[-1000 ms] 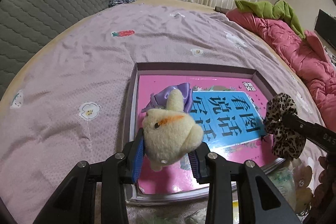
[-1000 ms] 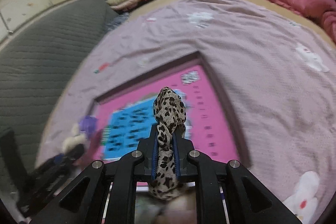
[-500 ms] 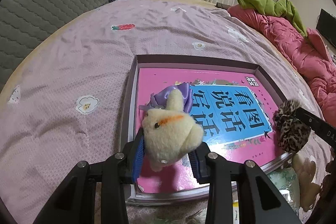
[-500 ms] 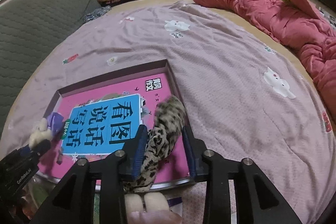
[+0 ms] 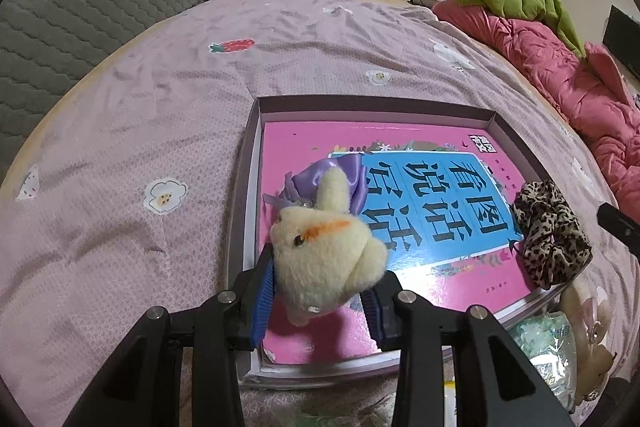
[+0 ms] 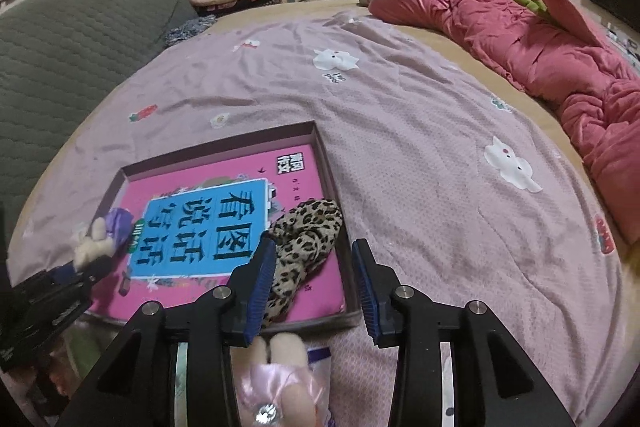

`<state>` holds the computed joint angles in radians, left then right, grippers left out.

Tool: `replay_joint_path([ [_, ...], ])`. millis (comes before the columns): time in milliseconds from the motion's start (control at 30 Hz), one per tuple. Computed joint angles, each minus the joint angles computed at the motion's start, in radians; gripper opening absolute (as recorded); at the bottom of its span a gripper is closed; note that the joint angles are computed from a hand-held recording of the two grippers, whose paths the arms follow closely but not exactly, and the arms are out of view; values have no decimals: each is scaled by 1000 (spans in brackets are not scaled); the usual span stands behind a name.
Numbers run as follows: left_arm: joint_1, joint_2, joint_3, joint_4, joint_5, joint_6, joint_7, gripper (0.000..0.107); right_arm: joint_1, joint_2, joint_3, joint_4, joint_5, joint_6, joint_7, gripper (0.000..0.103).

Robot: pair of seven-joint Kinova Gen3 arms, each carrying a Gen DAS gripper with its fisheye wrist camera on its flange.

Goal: Organize soft objects
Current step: 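Open the left tool releasing the bunny while the right tool releases the scrunchie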

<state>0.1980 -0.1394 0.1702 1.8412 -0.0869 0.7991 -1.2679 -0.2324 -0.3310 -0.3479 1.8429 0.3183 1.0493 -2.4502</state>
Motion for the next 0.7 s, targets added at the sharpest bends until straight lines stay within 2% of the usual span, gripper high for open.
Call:
replay_joint_path([
  [500,-9,-4,-29,-7,74,8,-50,41,2,-12,-28,-9,6,13,-14,41],
  [533,-11,-7,-30,-6,77,7,-52,43,2,-12,-28,-9,7,13,-14,42],
  [633,-14,-12,-23,-9,71,9,-50,46,1,-13,-28,-10,7,11,-13,54],
  [700,-15,-16,-21,-12,68,8,-50,46,0,-12,-30,-13,7,11,-15,54],
])
